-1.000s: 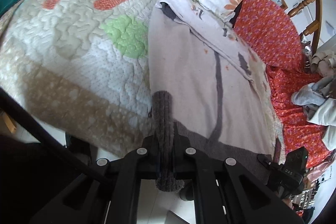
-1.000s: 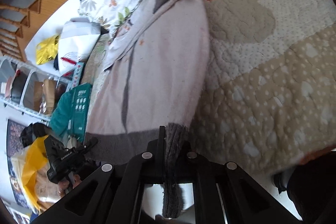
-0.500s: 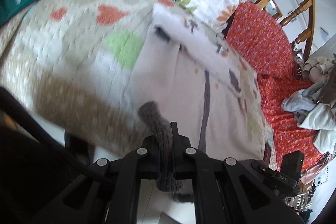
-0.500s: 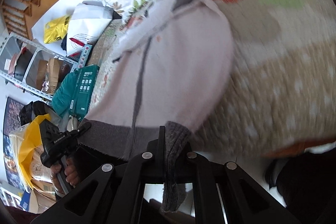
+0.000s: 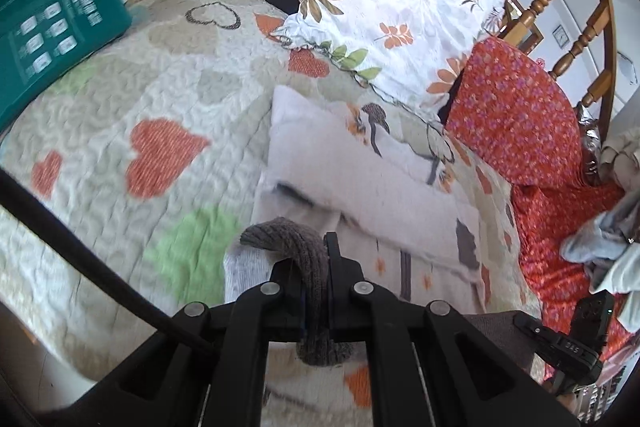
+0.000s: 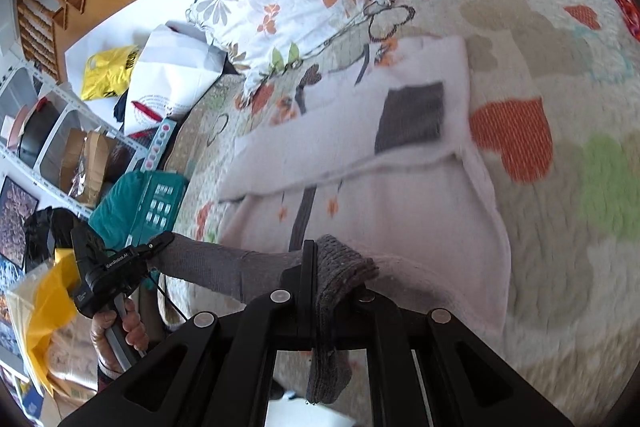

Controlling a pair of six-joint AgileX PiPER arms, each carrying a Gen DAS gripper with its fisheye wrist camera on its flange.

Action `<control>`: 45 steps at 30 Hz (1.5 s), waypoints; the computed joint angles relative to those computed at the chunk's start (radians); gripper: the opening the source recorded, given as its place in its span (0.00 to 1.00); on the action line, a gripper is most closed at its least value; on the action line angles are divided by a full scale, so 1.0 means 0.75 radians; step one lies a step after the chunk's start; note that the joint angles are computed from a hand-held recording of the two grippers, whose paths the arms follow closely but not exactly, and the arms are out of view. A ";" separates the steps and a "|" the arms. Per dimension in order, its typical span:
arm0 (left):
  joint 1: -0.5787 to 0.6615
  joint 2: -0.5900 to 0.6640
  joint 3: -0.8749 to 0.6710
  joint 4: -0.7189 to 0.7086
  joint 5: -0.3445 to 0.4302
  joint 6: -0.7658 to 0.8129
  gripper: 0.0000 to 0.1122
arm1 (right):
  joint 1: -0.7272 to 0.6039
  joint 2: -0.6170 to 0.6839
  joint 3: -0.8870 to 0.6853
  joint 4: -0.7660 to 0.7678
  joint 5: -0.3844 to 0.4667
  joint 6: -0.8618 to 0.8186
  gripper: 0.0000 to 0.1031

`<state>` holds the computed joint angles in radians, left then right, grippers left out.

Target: Fold small clothes

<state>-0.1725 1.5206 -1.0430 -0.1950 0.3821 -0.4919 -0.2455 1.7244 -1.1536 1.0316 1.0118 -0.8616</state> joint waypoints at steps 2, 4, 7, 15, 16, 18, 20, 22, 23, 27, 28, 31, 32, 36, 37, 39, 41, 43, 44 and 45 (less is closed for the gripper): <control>0.018 0.098 -0.112 0.019 0.018 0.006 0.05 | 0.024 0.058 -0.097 -0.016 -0.012 0.064 0.05; 0.041 0.185 -0.220 -0.001 0.048 0.035 0.05 | 0.041 0.140 -0.221 -0.024 -0.010 0.141 0.05; 0.072 0.342 -0.424 0.009 0.105 0.036 0.06 | 0.065 0.258 -0.398 -0.029 -0.010 0.242 0.05; 0.135 0.875 -1.142 0.006 0.357 0.066 0.06 | 0.139 0.735 -1.094 -0.192 -0.013 0.627 0.05; 0.139 0.940 -1.246 0.007 0.415 0.067 0.07 | 0.140 0.807 -1.198 -0.215 0.001 0.685 0.05; 0.146 1.065 -1.457 0.023 0.529 0.038 0.11 | 0.130 0.952 -1.416 -0.223 0.042 0.790 0.08; 0.157 1.098 -1.517 -0.013 0.539 0.036 0.19 | 0.121 1.055 -1.580 -0.232 0.060 0.855 0.19; 0.150 1.076 -1.490 0.019 0.491 -0.004 0.40 | 0.127 1.061 -1.601 -0.276 0.013 0.866 0.54; 0.137 1.059 -1.475 0.080 0.464 -0.049 0.50 | 0.129 1.047 -1.583 -0.285 -0.022 0.847 0.67; 0.111 1.043 -1.495 0.186 0.490 -0.089 0.54 | 0.129 1.008 -1.557 -0.338 -0.067 0.836 0.68; 0.112 1.032 -1.480 0.174 0.489 -0.077 0.54 | 0.130 0.994 -1.542 -0.363 -0.072 0.838 0.68; 0.110 0.935 -1.317 0.153 0.423 -0.029 0.54 | 0.135 0.930 -1.445 -0.434 -0.104 0.798 0.68; 0.108 0.892 -1.247 0.165 0.400 -0.021 0.54 | 0.139 0.898 -1.393 -0.468 -0.128 0.785 0.68; 0.110 0.774 -1.032 0.180 0.360 0.024 0.55 | 0.108 0.803 -1.202 -0.467 -0.155 0.711 0.68; 0.114 0.747 -0.979 0.175 0.353 0.040 0.55 | 0.100 0.785 -1.163 -0.454 -0.158 0.694 0.68; 0.127 0.698 -0.867 0.154 0.341 0.080 0.55 | 0.085 0.747 -1.076 -0.452 -0.164 0.663 0.68; 0.141 0.673 -0.792 0.132 0.336 0.110 0.56 | 0.078 0.717 -1.006 -0.486 -0.163 0.658 0.68; 0.159 0.666 -0.738 0.063 0.321 0.183 0.56 | 0.072 0.689 -0.931 -0.499 -0.170 0.655 0.68; 0.166 0.669 -0.722 0.022 0.316 0.228 0.57 | 0.067 0.673 -0.888 -0.485 -0.176 0.632 0.68; 0.172 0.679 -0.716 -0.025 0.320 0.282 0.57 | 0.065 0.659 -0.852 -0.470 -0.186 0.603 0.68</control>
